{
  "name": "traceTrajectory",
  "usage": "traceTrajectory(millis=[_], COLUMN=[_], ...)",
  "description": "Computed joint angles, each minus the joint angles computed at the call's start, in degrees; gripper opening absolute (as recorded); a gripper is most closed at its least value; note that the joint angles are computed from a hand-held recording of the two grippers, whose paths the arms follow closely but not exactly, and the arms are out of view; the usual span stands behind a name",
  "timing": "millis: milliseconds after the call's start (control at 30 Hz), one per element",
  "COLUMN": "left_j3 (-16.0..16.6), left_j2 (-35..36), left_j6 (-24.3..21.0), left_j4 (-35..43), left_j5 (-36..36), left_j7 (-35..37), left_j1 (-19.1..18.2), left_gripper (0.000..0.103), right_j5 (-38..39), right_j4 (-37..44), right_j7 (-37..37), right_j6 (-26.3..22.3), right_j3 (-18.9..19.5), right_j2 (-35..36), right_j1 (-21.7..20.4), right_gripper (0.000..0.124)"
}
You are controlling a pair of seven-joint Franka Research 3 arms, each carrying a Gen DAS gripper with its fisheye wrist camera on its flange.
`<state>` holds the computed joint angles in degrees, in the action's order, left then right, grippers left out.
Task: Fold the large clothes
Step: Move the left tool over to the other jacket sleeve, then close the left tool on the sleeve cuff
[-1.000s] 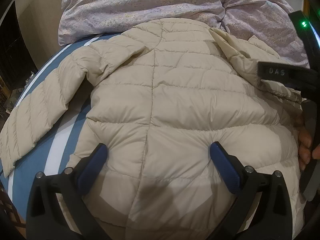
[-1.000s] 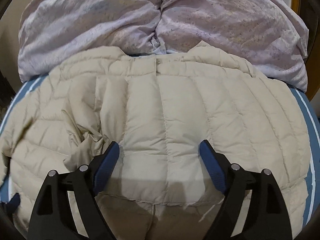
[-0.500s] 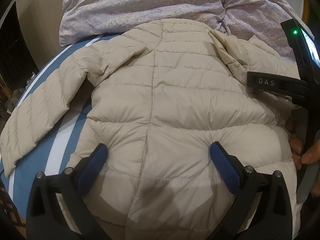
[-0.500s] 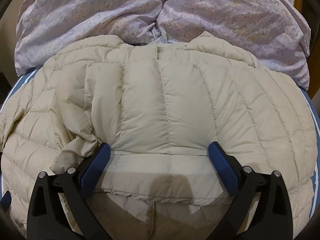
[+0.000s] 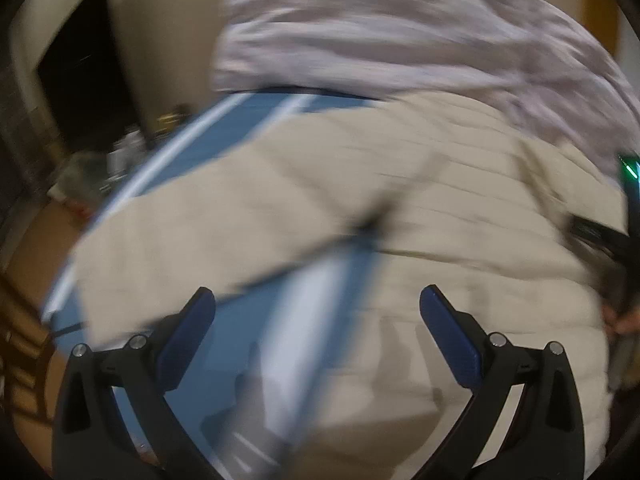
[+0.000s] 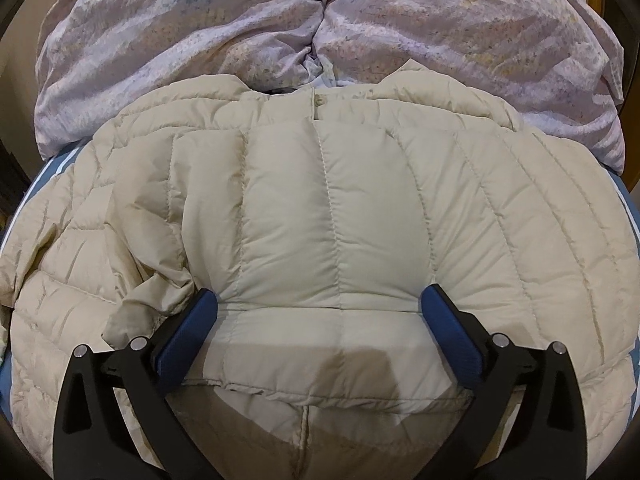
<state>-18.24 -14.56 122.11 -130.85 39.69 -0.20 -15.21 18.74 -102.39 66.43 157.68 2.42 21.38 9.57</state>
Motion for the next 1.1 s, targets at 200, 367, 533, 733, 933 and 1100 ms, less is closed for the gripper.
traceTrajectory(millis=[200, 367, 533, 733, 933, 1100], left_j3=[3.25, 4.73, 5.93, 4.84, 4.18, 3.20], left_j2=[-13.39, -21.66, -26.05, -26.19, -24.44, -21.72], left_j6=[-4.78, -4.60, -1.51, 2.14, 5.26, 4.16], left_j4=[-10.89, -17.70, -22.80, -24.36, -23.71, -21.67], left_j5=[-7.90, -12.54, -15.56, -16.32, -15.18, -13.62], left_j7=[-1.86, -3.83, -4.60, -5.13, -6.52, -7.28], left_j1=[2.25, 5.06, 6.70, 8.54, 9.90, 10.78], left_gripper=[0.096, 0.082, 0.071, 0.063, 0.057, 0.038], right_j5=[1.62, 3.62, 4.58, 5.44, 5.75, 6.17], right_j4=[-0.13, -0.25, -0.34, -0.17, -0.22, -0.18], right_j7=[-1.30, -2.98, -3.70, -4.27, -4.51, -4.81], right_j6=[-0.03, -0.24, -0.33, -0.54, -0.55, -0.60], right_j3=[0.66, 1.28, 1.27, 1.39, 1.34, 1.45], right_j2=[-0.10, -0.25, -0.33, -0.26, -0.28, -0.24], right_j1=[-0.68, -1.47, -1.49, -1.63, -1.59, -1.70], right_gripper=[0.102, 0.102, 0.102, 0.102, 0.102, 0.102])
